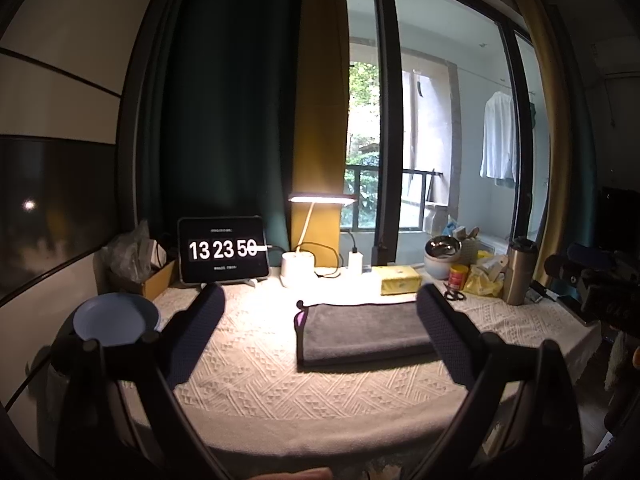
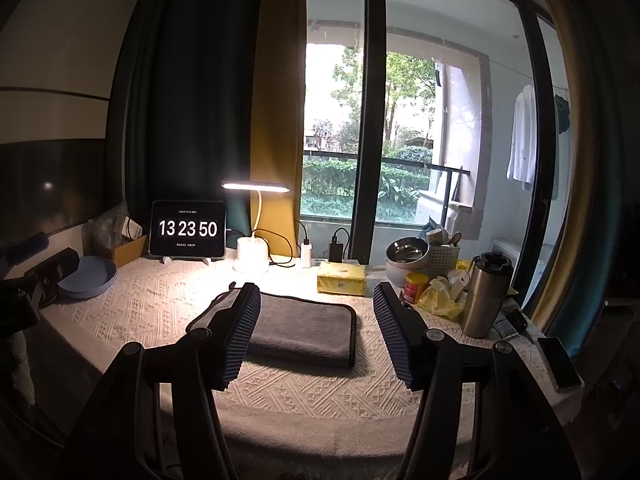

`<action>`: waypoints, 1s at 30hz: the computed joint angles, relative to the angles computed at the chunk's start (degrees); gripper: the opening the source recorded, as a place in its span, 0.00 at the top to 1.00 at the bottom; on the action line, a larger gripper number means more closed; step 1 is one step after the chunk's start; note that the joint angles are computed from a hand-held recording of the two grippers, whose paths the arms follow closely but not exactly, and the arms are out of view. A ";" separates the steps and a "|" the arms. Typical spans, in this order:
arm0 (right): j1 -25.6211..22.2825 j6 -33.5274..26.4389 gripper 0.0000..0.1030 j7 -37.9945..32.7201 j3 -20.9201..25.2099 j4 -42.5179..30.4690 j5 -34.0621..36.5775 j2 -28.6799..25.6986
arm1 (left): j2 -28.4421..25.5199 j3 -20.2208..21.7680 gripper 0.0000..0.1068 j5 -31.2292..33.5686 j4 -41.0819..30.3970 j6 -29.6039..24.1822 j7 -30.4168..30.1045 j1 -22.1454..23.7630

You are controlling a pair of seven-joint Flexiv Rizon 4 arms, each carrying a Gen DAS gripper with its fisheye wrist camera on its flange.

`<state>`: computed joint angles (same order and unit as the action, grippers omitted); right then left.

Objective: Fold towel

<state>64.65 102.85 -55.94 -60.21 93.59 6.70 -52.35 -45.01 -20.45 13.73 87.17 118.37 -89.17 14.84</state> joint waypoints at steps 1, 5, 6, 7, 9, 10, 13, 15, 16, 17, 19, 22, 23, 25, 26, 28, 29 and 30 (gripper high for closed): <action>0.04 -0.04 0.40 0.01 -0.03 0.03 0.02 0.04 | -0.03 -0.05 0.09 0.08 -0.06 -0.03 0.03 -0.01; -0.15 -0.15 0.40 -0.04 0.24 -0.06 -0.14 0.17 | 0.00 -0.10 0.09 0.14 -0.03 -0.17 0.08 -0.04; -0.23 -0.13 0.40 -0.03 0.34 -0.06 -0.18 0.20 | 0.00 -0.08 0.09 0.10 -0.03 -0.15 0.10 -0.08; -0.28 -0.12 0.40 -0.02 0.43 -0.04 -0.21 0.26 | -0.02 -0.06 0.09 0.06 -0.08 -0.17 0.13 -0.13; -0.40 -0.02 0.40 -0.04 0.59 0.02 -0.24 0.31 | -0.02 -0.10 0.09 0.06 -0.06 -0.15 0.13 -0.10; -0.40 -0.02 0.40 -0.05 0.59 0.02 -0.23 0.31 | -0.03 -0.18 0.09 0.14 -0.05 -0.15 0.12 -0.01; -0.36 -0.06 0.40 0.04 0.50 0.02 -0.16 0.28 | 0.00 -0.17 0.09 0.12 -0.02 -0.18 0.14 0.00; -0.39 -0.01 0.40 0.05 0.49 0.08 -0.13 0.28 | 0.01 -0.12 0.09 0.05 -0.01 -0.17 0.13 -0.05; -0.41 0.00 0.40 0.03 0.53 0.10 -0.14 0.31 | -0.01 -0.08 0.09 -0.05 -0.04 -0.21 0.14 -0.14; -0.41 0.00 0.40 0.03 0.53 0.10 -0.13 0.31 | -0.05 -0.17 0.09 0.03 -0.06 -0.23 0.14 -0.05; -0.40 0.06 0.40 -0.09 0.63 0.20 -0.17 0.41 | -0.08 -0.29 0.09 0.13 -0.10 -0.30 0.17 0.06; -0.50 0.07 0.40 -0.17 0.72 0.12 -0.18 0.46 | -0.11 -0.24 0.09 0.08 -0.15 -0.24 0.18 0.01; -0.50 -0.07 0.40 -0.12 0.68 0.02 -0.15 0.40 | -0.10 -0.28 0.09 0.09 -0.12 -0.25 0.16 0.05; -0.45 0.00 0.40 -0.07 0.62 0.07 -0.15 0.38 | -0.10 -0.34 0.09 0.15 -0.11 -0.25 0.16 0.11; -0.45 0.00 0.40 -0.07 0.62 0.07 -0.14 0.38 | -0.11 -0.35 0.09 0.14 -0.11 -0.25 0.16 0.11; -0.46 -0.05 0.40 -0.09 0.65 0.07 -0.17 0.39 | -0.11 -0.38 0.09 0.11 -0.15 -0.37 0.18 0.09; -0.45 -0.06 0.40 -0.10 0.62 0.07 -0.19 0.39 | -0.10 -0.42 0.09 0.18 -0.09 -0.25 0.17 0.16; -0.50 0.03 0.40 -0.08 0.67 0.04 -0.18 0.39 | -0.11 -0.40 0.09 0.19 -0.12 -0.26 0.19 0.17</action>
<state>64.14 102.88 -56.02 -59.54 93.63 6.52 -51.96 -45.12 -20.85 13.92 87.05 118.11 -88.98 15.01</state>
